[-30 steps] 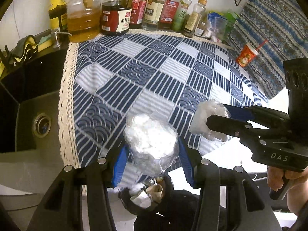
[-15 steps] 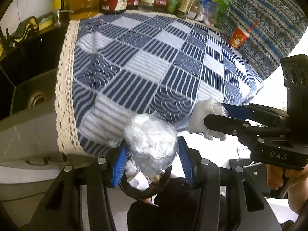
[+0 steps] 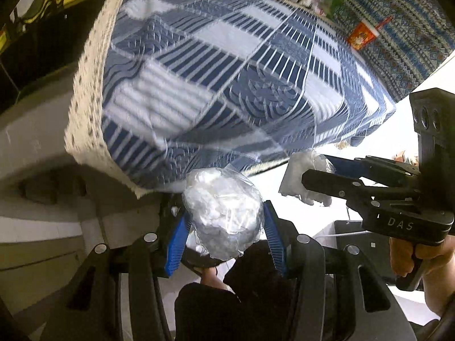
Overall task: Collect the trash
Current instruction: 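Carry both white tissue balls down over the black bin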
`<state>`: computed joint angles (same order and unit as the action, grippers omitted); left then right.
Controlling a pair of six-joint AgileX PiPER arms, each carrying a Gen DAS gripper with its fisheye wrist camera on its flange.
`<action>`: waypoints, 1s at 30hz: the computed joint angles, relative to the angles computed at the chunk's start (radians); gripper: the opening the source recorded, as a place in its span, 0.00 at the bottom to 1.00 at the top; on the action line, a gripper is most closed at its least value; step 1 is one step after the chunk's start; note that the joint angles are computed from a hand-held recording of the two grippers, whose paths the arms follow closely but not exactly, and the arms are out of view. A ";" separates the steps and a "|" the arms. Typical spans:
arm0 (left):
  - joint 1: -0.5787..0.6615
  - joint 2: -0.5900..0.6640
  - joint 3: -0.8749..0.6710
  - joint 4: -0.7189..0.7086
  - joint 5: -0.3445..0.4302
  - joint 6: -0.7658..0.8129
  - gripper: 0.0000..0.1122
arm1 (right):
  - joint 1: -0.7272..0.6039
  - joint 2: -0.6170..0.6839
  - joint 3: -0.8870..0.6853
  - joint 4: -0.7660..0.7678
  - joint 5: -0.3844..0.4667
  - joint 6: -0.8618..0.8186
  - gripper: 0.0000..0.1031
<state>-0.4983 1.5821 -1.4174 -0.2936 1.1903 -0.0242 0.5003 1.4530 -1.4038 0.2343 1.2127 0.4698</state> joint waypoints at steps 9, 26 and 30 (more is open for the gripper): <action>-0.032 0.015 0.145 0.011 -0.069 -0.027 0.43 | 0.001 -0.011 0.166 0.064 -0.065 -0.013 0.41; -0.020 0.135 0.273 -0.025 -0.187 -0.044 0.43 | -0.073 0.048 0.336 0.213 -0.168 -0.143 0.41; -0.017 0.161 0.268 -0.032 -0.197 -0.043 0.43 | -0.090 0.066 0.347 0.238 -0.184 -0.167 0.41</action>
